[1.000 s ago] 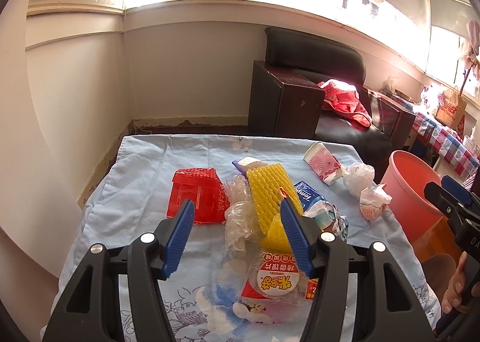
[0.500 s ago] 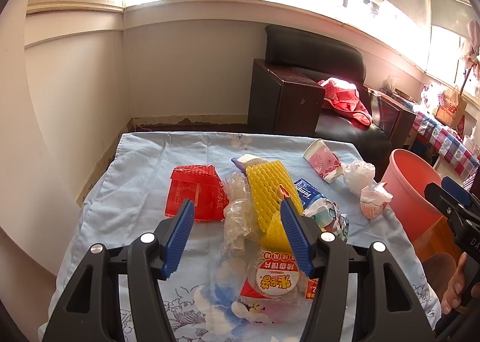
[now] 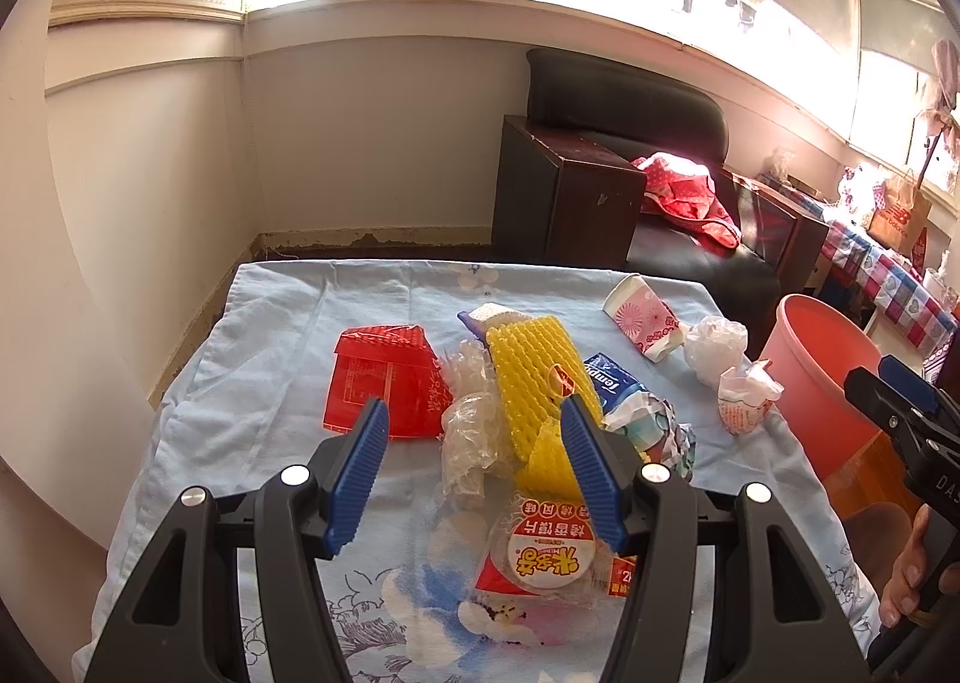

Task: Collect trash
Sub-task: 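Move the right gripper toward the white plastic bag with orange wrapper, then close the right gripper on the white bag while the left grasps the yellow foam net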

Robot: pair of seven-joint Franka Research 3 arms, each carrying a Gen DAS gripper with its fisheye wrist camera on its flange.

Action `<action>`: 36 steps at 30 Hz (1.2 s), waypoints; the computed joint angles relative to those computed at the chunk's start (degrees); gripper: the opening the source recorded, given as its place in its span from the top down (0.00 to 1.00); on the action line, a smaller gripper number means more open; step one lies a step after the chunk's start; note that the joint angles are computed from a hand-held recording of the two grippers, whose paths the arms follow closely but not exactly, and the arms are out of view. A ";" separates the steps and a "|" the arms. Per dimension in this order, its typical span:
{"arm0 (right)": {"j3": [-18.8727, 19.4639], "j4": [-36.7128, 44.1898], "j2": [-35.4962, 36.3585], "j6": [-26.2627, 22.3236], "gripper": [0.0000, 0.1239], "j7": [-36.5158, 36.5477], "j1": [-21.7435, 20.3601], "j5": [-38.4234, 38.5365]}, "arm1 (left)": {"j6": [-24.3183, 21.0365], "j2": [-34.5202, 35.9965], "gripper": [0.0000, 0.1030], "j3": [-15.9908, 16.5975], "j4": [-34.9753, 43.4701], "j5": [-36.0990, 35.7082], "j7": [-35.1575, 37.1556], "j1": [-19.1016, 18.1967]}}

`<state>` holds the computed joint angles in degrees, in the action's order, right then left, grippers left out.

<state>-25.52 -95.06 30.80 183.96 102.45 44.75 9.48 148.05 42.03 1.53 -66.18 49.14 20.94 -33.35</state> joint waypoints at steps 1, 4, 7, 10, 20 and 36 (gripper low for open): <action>0.01 0.07 0.06 -0.15 0.28 0.00 -0.04 0.03 | 0.60 -0.13 0.43 0.00 -0.36 0.08 -0.19 0.09; -0.13 0.18 0.17 -0.47 0.28 0.24 0.01 -0.04 | 3.28 -0.94 0.43 0.12 -2.18 0.53 -1.15 0.44; -0.11 0.32 0.23 -0.78 0.28 0.59 -0.09 -0.36 | 4.61 -1.13 0.43 0.02 -2.72 0.47 -1.16 0.84; 0.43 0.85 0.48 -1.50 0.28 1.08 -0.64 -0.91 | 6.03 -1.21 0.43 -1.32 -3.31 -1.46 0.88 2.08; 5.84 1.74 0.45 -3.19 0.28 1.43 -5.41 -3.14 | 10.75 2.32 0.43 -7.27 -0.52 -15.03 16.31 5.79; 13.11 4.95 1.53 -7.26 0.28 1.33 -12.03 -5.95 | 2.68 11.70 0.87 -6.96 14.28 -25.66 29.71 3.83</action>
